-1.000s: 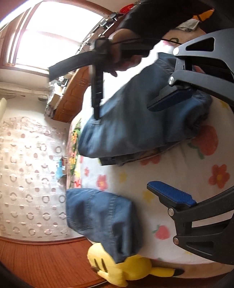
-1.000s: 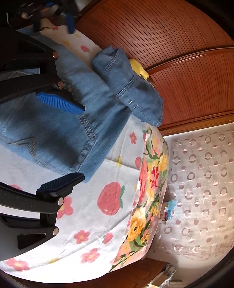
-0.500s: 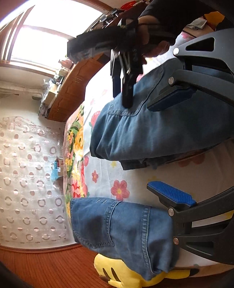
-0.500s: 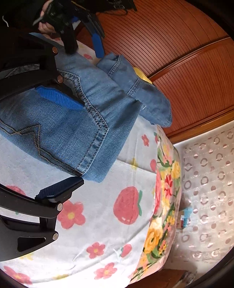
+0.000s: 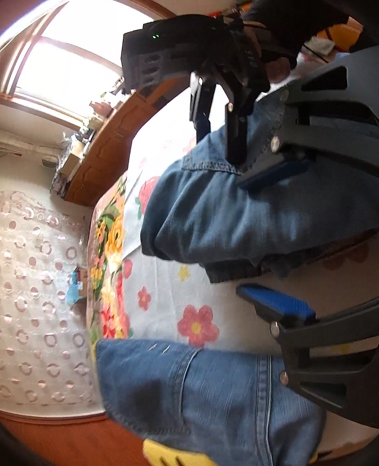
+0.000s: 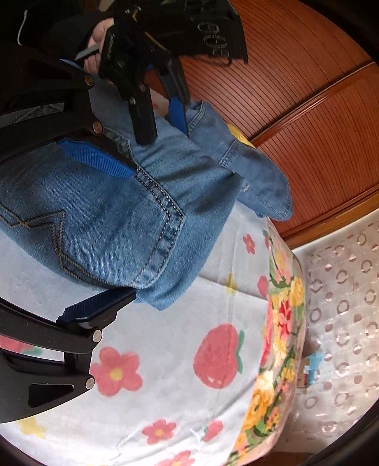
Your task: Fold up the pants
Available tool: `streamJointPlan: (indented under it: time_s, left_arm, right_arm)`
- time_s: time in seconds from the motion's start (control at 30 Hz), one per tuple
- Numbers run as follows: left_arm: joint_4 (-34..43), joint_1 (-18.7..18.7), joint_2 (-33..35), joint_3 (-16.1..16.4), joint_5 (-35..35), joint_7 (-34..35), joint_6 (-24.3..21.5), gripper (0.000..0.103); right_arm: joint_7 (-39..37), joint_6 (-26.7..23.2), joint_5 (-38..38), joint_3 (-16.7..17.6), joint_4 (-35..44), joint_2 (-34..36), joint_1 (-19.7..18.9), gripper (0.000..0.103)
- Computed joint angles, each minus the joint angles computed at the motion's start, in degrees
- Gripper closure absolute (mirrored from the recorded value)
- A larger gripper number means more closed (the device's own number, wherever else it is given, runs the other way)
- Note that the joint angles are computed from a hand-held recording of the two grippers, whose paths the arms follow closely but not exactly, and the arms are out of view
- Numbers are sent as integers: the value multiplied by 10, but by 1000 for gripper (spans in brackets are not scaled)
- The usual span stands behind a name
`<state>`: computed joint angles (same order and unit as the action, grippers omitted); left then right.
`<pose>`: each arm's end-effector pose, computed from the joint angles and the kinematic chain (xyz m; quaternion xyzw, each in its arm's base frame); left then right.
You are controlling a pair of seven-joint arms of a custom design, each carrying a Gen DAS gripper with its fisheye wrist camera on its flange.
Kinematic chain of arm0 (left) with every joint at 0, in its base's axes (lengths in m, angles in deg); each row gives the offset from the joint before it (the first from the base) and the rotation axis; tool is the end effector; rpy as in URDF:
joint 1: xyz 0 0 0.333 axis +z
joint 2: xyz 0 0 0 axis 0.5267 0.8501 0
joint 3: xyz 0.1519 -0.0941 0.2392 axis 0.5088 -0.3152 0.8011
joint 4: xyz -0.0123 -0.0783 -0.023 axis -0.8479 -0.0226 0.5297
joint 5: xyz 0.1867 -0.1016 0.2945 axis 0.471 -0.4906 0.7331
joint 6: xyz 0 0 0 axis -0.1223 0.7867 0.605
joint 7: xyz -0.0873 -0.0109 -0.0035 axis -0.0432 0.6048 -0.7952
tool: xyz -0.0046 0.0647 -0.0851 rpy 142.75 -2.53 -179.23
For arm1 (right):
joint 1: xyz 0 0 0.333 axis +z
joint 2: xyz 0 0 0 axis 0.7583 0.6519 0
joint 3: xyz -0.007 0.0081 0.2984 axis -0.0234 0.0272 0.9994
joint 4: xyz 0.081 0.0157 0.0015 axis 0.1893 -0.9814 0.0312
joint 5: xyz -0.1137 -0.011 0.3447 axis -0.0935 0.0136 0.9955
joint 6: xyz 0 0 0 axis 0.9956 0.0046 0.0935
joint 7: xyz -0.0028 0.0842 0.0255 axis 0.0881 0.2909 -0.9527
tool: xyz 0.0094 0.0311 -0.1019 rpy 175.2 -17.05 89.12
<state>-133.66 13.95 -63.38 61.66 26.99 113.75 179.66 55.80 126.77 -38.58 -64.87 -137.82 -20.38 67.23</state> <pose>0.4062 -0.1144 0.5019 -0.5316 0.7618 -0.3605 0.0846 0.4436 0.0946 0.5448 -0.7441 0.5421 -0.0439 0.3880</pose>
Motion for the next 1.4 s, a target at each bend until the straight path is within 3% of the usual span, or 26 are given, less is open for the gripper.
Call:
streamJointPlan:
  time_s: [0.07,0.13,0.2,0.23,0.3,0.53,0.83,1.07,1.27,1.4]
  left_arm:
    - [5,-13,3,15,-23,22,-14,54]
    - [2,-18,0,17,-37,41,-16,68]
    - [-4,-17,-11,13,-45,50,-15,77]
    - [-6,-18,-16,13,-47,55,-18,83]
    - [-7,-18,-28,15,-55,57,-23,87]
    - [-24,-22,-105,29,-71,62,-16,92]
    - [-3,-20,-189,71,-43,53,8,92]
    - [45,5,-205,97,13,34,43,92]
    - [93,63,-183,113,87,7,66,92]
    - [128,103,-144,124,131,-12,73,92]
  right_arm:
    - [-5,-9,5,-3,8,8,3,27]
    - [-14,-18,11,-5,15,14,3,39]
    - [-20,-25,16,-6,20,13,1,65]
    - [-25,-31,21,-8,24,12,1,72]
    - [-28,-33,14,-2,28,5,-3,81]
    - [-19,-8,-41,24,41,-39,8,84]
    - [12,-10,-130,54,158,-20,40,85]
    - [13,-5,-162,77,306,63,68,85]
    - [-34,-38,-84,91,489,199,84,85]
    - [-54,-72,-33,127,632,316,69,85]
